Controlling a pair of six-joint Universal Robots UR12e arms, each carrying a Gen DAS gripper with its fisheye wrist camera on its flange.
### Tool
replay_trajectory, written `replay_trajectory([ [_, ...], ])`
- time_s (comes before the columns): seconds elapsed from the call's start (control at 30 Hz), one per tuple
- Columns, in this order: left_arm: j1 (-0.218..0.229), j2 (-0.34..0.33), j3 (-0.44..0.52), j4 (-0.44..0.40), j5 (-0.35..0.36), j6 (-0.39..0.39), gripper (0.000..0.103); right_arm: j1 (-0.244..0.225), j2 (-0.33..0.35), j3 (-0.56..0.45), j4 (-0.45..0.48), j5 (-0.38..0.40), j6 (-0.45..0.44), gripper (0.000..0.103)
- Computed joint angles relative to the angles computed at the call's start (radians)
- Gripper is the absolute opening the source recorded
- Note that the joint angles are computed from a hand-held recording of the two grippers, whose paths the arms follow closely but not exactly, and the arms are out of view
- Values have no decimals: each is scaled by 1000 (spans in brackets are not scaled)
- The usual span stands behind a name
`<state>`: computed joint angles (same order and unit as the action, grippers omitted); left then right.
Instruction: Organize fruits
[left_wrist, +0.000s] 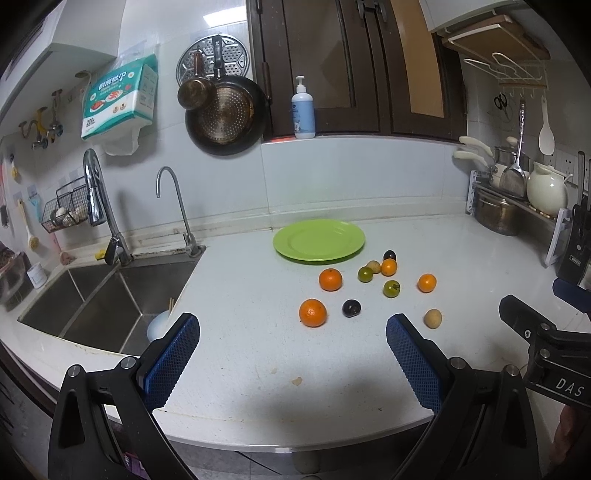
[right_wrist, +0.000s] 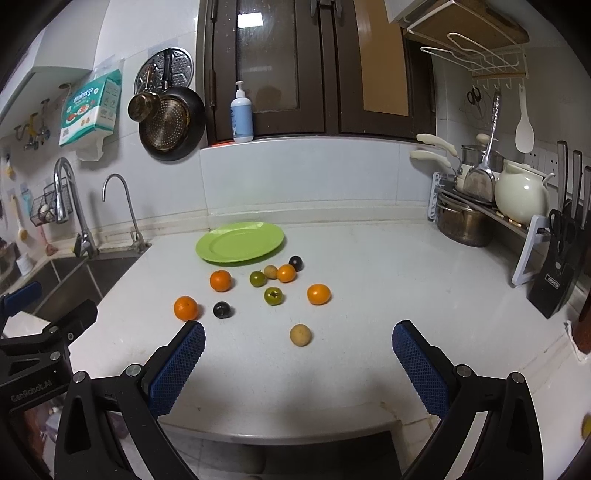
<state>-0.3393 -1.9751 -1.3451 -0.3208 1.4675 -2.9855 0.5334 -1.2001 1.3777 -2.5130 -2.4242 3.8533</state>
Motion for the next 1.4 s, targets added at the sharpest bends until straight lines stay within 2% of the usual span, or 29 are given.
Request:
replay_trajectory([
  [1.4,4,-13,14,-5,6,6,103,-9,8,-9,14,28,6,102],
])
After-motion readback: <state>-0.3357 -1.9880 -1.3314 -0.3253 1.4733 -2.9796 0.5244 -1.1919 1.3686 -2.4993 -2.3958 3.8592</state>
